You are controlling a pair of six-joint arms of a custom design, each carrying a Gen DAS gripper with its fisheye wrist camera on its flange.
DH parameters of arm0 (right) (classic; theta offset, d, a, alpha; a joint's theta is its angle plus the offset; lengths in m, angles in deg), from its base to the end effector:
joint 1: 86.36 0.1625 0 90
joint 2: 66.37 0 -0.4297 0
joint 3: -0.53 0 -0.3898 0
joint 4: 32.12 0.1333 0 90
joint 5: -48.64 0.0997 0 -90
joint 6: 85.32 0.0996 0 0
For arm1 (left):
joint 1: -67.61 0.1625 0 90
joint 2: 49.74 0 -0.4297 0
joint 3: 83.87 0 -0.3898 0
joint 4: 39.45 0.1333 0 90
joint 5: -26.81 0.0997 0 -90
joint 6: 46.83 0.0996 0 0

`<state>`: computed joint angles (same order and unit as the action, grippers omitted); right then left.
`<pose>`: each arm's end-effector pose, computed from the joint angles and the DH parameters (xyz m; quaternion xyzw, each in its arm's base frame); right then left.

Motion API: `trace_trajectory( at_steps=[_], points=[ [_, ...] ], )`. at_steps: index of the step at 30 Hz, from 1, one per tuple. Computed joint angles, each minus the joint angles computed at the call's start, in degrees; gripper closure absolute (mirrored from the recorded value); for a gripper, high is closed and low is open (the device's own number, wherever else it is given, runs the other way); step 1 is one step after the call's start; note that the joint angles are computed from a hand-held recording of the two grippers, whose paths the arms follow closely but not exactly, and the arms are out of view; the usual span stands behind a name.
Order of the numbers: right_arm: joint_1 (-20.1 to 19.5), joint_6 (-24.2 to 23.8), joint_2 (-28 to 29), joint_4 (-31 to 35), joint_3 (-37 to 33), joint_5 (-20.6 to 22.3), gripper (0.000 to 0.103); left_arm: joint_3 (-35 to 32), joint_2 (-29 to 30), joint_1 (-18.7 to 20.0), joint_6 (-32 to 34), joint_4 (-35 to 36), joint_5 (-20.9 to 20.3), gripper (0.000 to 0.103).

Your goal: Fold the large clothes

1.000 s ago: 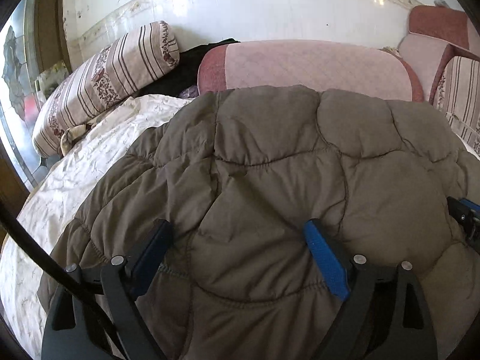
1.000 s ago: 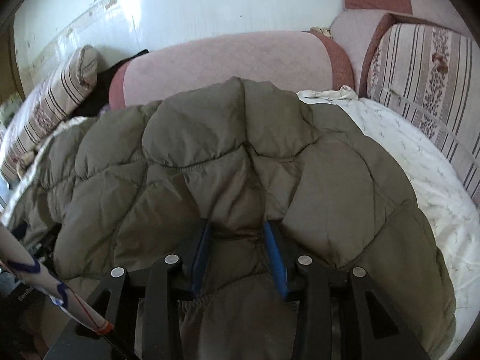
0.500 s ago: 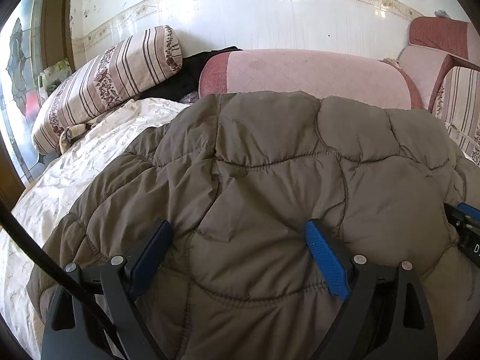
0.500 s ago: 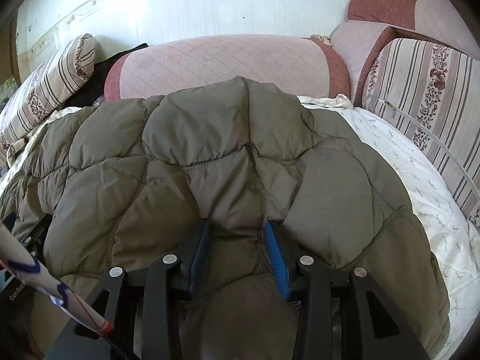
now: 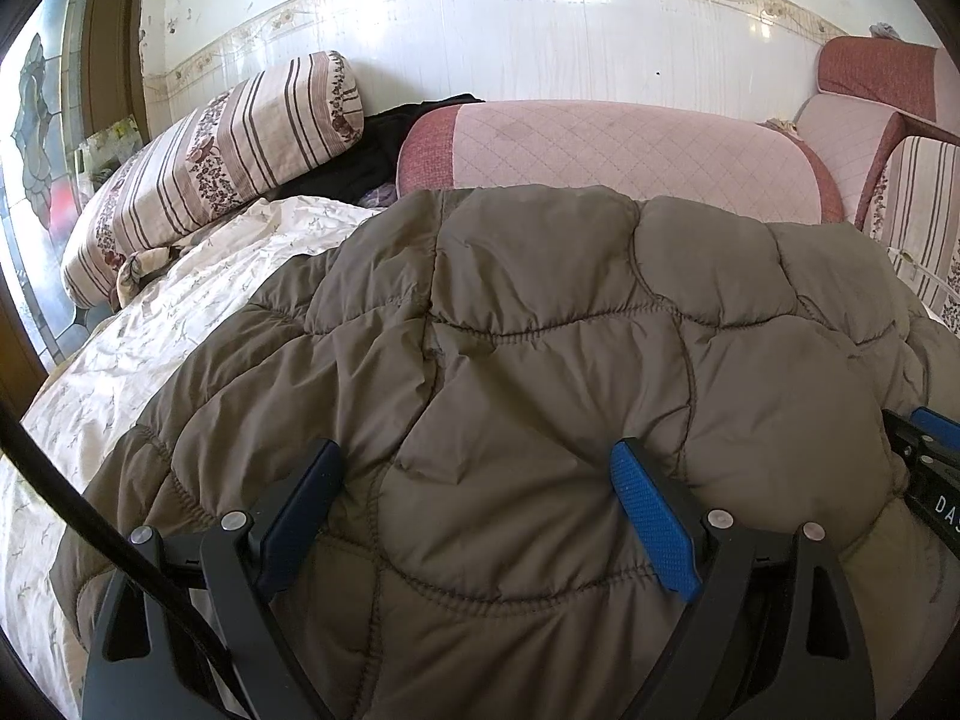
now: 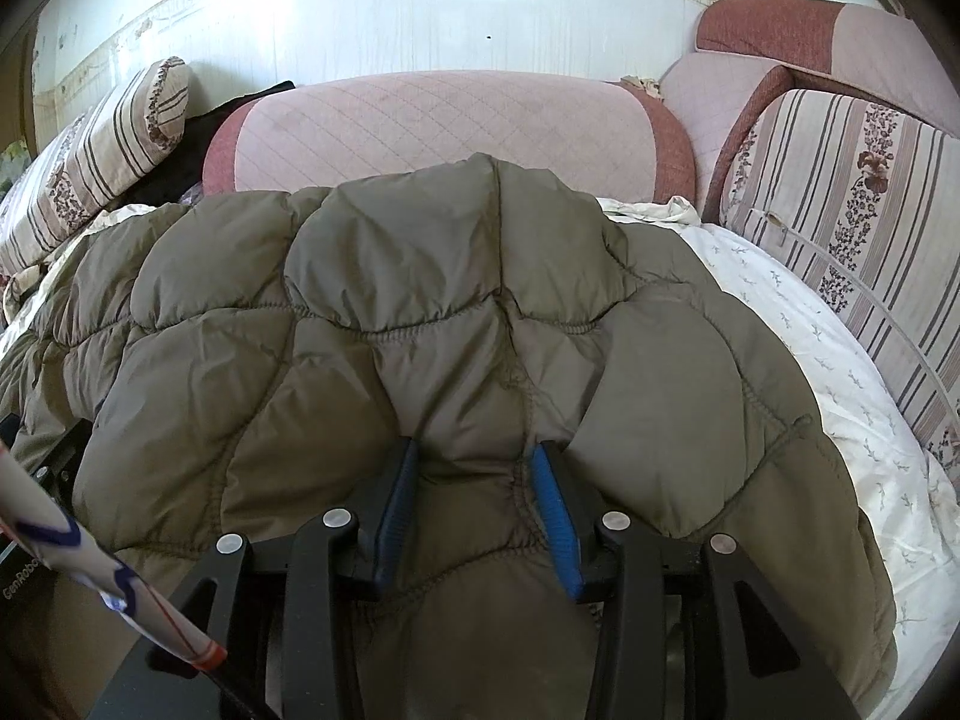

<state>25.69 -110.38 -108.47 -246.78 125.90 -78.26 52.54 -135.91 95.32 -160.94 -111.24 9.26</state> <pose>0.2528 -0.4284 0.0696 0.2521 -0.8581 0.3273 0.3048 -0.1477 -0.3354 0.1878 0.0075 0.7452 -0.4741 0.4688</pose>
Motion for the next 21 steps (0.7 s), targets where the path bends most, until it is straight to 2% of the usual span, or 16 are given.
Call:
trace_trajectory(
  at_steps=[5, 8, 11, 12, 13, 15, 18, 21],
  points=[
    [1.0, 1.4, -1.4, -1.6, 1.4, -0.3, 0.05, 1.1, -1.6, -0.9, 0.9, -1.4, 0.0, 0.013],
    [1.9, 3.7, -4.8, -2.4, 4.9, 0.6, 0.047, 2.5, -4.7, -4.7, -0.1, 0.4, -2.1, 0.013],
    [5.1, 6.3, -8.7, -4.8, 9.2, -2.7, 0.04, 1.6, -5.9, -12.0, -8.5, 11.8, -7.1, 0.013],
    [6.8, 6.8, -10.2, -6.2, 11.0, -4.7, 0.038, 1.3, -6.0, -15.5, -11.5, 15.4, -9.4, 0.013],
    [7.9, 7.1, -11.2, -7.1, 12.2, -5.5, 0.032, 1.3, -6.3, -20.6, -14.6, 19.1, -12.7, 0.013],
    [11.1, 8.7, -14.6, -8.6, 16.0, -7.6, 0.03, 1.3, -6.4, -27.2, -16.5, 21.4, -17.9, 0.013],
    [16.8, 14.4, -22.8, -3.4, 22.5, -8.9, 0.03, 1.1, -7.4, -37.6, -14.8, 21.2, -26.7, 0.013],
    [22.5, 19.2, -31.0, 7.5, 25.0, -10.9, 0.03, -1.6, -5.2, -47.3, -14.5, 23.8, -35.0, 0.013]
  ],
)
